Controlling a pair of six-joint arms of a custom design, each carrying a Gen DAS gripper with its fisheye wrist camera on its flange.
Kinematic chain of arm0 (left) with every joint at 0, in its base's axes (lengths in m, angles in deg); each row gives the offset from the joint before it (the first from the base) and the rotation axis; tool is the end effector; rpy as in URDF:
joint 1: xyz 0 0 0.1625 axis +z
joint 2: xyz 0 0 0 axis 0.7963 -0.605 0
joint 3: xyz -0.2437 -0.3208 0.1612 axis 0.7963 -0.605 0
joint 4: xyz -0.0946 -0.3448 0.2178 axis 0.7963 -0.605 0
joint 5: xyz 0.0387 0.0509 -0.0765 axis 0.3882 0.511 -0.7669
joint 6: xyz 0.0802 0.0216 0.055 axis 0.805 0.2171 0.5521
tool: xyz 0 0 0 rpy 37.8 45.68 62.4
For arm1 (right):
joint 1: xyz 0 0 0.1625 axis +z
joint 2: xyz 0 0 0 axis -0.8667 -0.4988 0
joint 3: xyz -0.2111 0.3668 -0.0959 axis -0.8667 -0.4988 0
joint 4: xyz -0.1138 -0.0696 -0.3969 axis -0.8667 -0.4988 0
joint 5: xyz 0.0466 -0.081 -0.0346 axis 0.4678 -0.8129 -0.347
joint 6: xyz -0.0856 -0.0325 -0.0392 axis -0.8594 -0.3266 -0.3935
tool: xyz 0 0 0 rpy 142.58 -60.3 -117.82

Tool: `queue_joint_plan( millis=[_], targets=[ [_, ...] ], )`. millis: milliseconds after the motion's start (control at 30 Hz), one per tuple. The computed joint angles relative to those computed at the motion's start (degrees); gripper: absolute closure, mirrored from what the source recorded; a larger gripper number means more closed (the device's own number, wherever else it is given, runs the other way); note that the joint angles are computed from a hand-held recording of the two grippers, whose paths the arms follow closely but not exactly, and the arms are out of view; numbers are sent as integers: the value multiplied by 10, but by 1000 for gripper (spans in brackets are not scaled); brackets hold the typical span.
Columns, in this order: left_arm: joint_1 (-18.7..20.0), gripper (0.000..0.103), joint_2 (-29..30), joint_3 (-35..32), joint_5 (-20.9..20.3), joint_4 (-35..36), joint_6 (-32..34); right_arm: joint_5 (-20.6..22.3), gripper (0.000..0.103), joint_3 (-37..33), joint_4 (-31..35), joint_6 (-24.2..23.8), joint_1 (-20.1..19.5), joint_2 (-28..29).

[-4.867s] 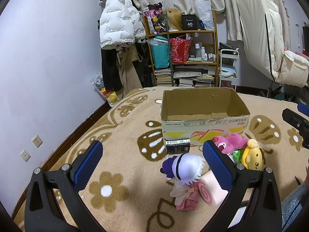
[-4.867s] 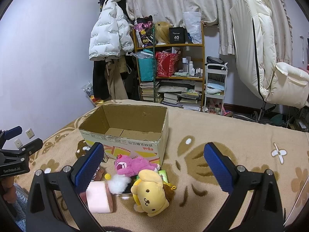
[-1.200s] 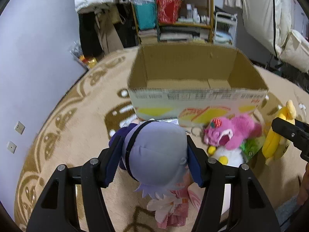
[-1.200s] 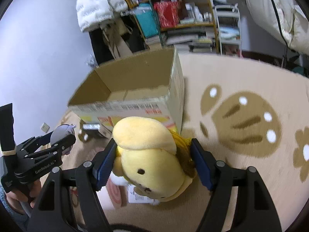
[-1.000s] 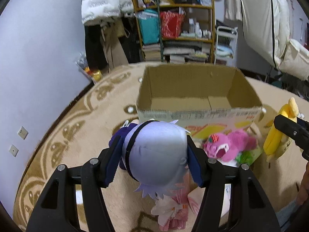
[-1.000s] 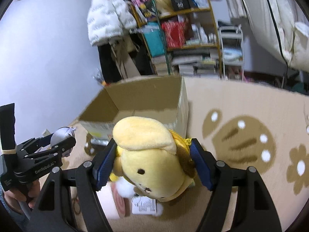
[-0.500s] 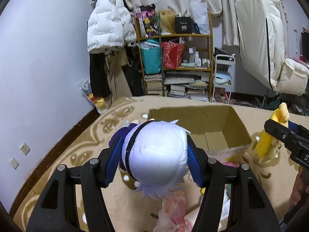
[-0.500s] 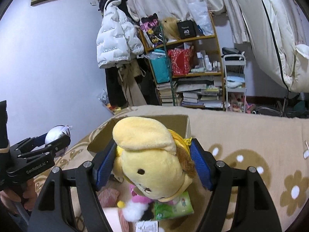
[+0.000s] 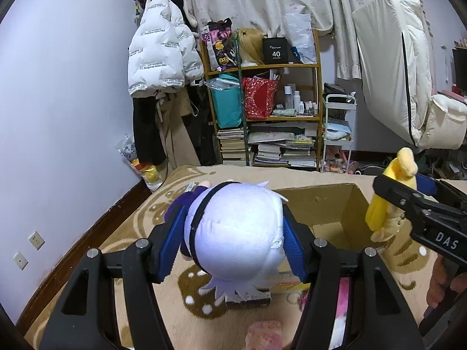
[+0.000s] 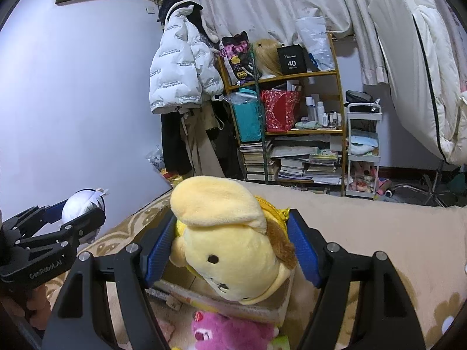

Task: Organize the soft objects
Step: 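Carry the doll into the box and open the left tool while the right tool releases the dog inside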

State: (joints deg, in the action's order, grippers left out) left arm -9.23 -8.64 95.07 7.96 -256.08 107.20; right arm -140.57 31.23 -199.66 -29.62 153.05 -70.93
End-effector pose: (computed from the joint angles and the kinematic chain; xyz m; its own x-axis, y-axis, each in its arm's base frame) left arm -0.4006 -0.6505 0.0687 -0.5143 0.4884 -0.7050 0.8550 0.3567 -0.3765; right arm 0.1203 -0.5803 0.3054 -0.8201 0.2601 0.5097 -0.4204 0.3304 -0.8451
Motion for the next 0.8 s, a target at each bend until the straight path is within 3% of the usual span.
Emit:
queue_joint_plan(
  millis=[233,800],
  targets=[
    [8,41,17,-26,-16,12,2,15,25,-18,15,-7,-11,12],
    [23,41,47,-59,-42,59,-10,77,25,-10,23,27,-47,10]
  ],
)
